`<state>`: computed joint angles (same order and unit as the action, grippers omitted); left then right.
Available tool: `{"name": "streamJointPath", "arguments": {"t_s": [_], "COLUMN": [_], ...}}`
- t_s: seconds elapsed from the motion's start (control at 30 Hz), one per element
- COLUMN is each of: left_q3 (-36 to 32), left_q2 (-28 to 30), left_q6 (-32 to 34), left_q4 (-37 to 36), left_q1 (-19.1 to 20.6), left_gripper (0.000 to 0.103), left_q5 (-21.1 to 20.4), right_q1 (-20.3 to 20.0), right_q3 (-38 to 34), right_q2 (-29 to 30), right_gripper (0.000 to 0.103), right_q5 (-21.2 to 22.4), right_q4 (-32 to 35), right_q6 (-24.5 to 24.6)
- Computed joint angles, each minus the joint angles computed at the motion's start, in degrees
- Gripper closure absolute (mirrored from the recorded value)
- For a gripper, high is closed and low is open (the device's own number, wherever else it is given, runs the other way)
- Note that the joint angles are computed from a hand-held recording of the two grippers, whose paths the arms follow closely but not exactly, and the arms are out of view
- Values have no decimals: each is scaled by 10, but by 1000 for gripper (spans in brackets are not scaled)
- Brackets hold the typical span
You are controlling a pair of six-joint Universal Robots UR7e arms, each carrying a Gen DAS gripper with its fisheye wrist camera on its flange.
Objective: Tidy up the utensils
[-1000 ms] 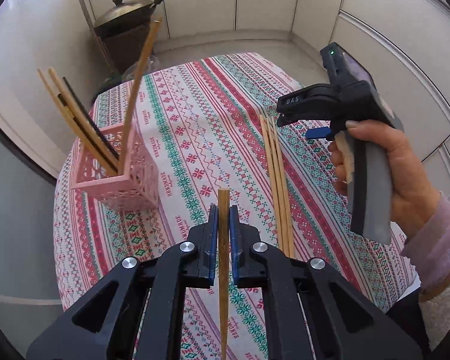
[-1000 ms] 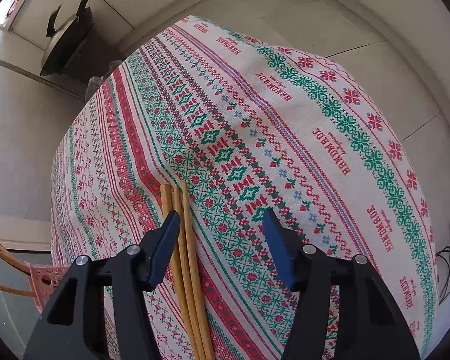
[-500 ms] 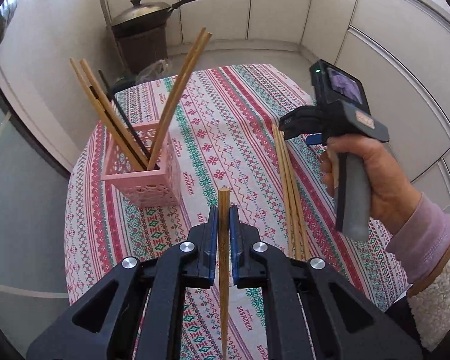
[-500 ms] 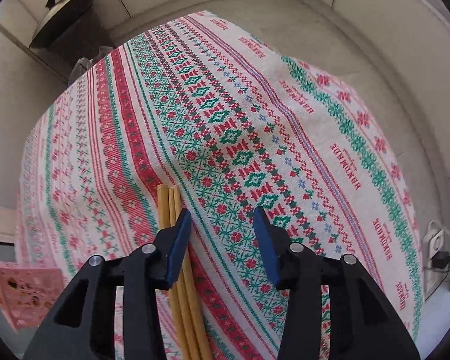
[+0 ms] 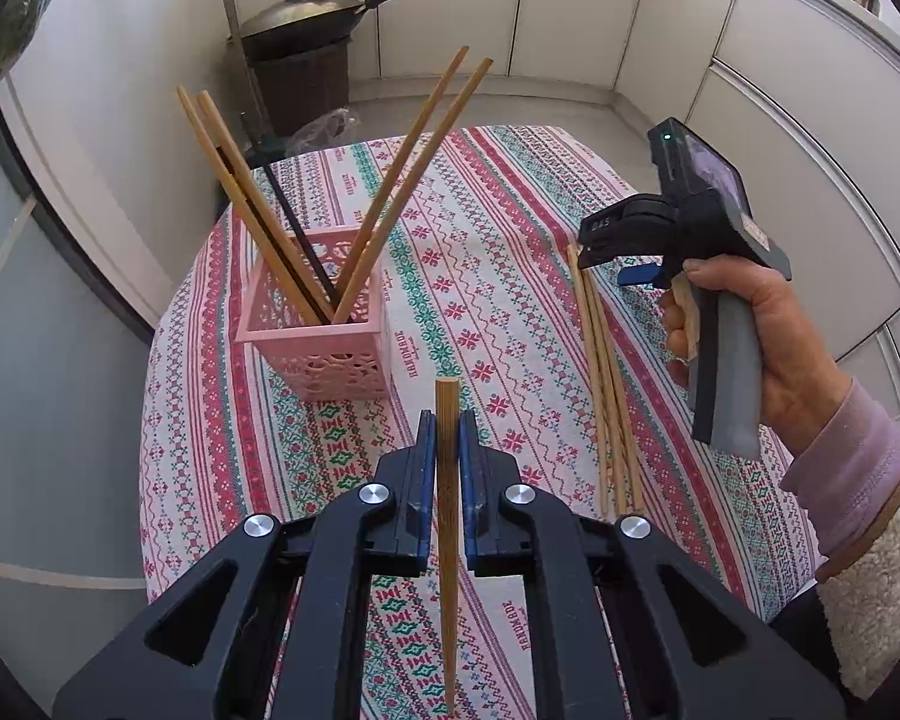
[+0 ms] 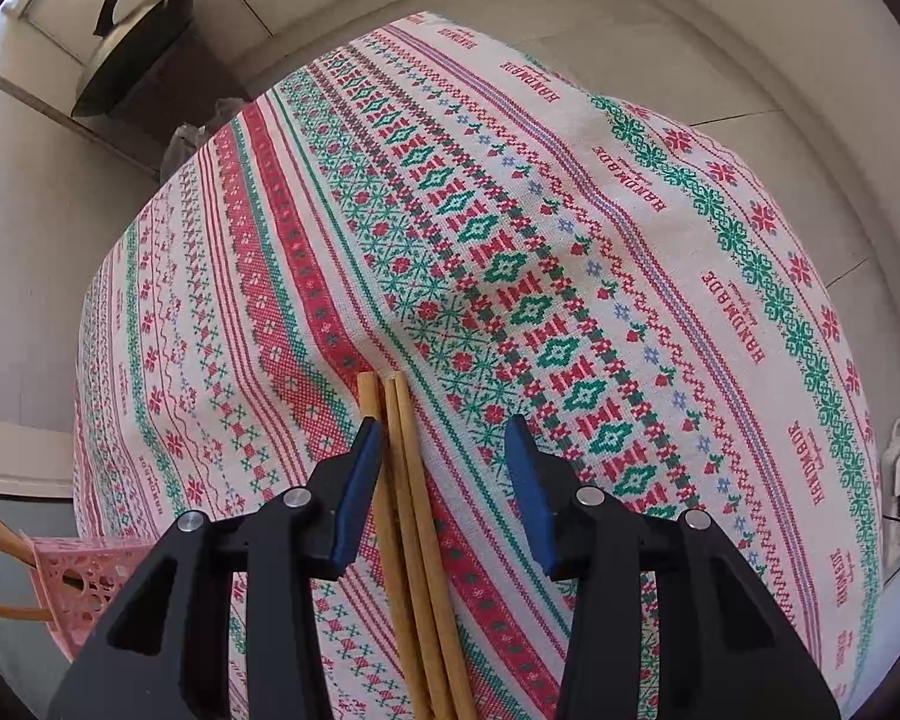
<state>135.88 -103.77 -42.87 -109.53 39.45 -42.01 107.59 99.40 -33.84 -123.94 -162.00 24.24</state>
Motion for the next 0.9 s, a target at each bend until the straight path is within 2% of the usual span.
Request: {"name": "streamJointPath", "arguments": {"t_s": [0.1, 0.27, 0.47, 0.57, 0.6, 0.63, 0.67, 0.73, 0.77, 0.8, 0.83, 0.9], "left_q3": [-2, -3, -3, -1, 0, 1, 1, -4, -12, -14, -15, -19], "left_q2": [-2, -2, -1, -5, -7, -10, -13, -10, 1, 9, 20, 41], "left_q6": [1, 6, 2, -1, 2, 7, 14, 34, 54, 52, 39, 41], "left_q4": [2, 2, 5, 3, -2, -9, -19, -37, -42, -49, -51, -45], "left_q1": [5, 8, 9, 6, 4, 4, 7, 27, 51, 70, 89, 109], "left_gripper": [96, 96, 96, 96, 96, 96, 96, 95, 94, 90, 84, 83], "left_q5": [0, -2, -1, 3, 3, -1, -10, -46, -83, -99, -103, -94], "right_q1": [-6, -7, 14, 30, 34, 35, 34, 26, 22, 21, 23, 32], "right_q3": [5, 6, -13, -26, -27, -23, -19, -3, 13, 24, 35, 63], "right_q2": [-6, -6, 14, 38, 44, 45, 43, 25, 14, 7, -2, -28], "right_gripper": [60, 61, 61, 61, 66, 73, 96, 98, 98, 98, 98, 98], "right_q5": [18, -2, -62, -112, -125, -121, -113, -75, -55, -43, -38, -22], "right_q4": [-8, -1, 30, 25, 17, 1, -5, -9, -30, -44, -54, -71], "right_q6": [11, -2, -34, -69, -79, -92, -96, -82, -85, -87, -89, -97]}}
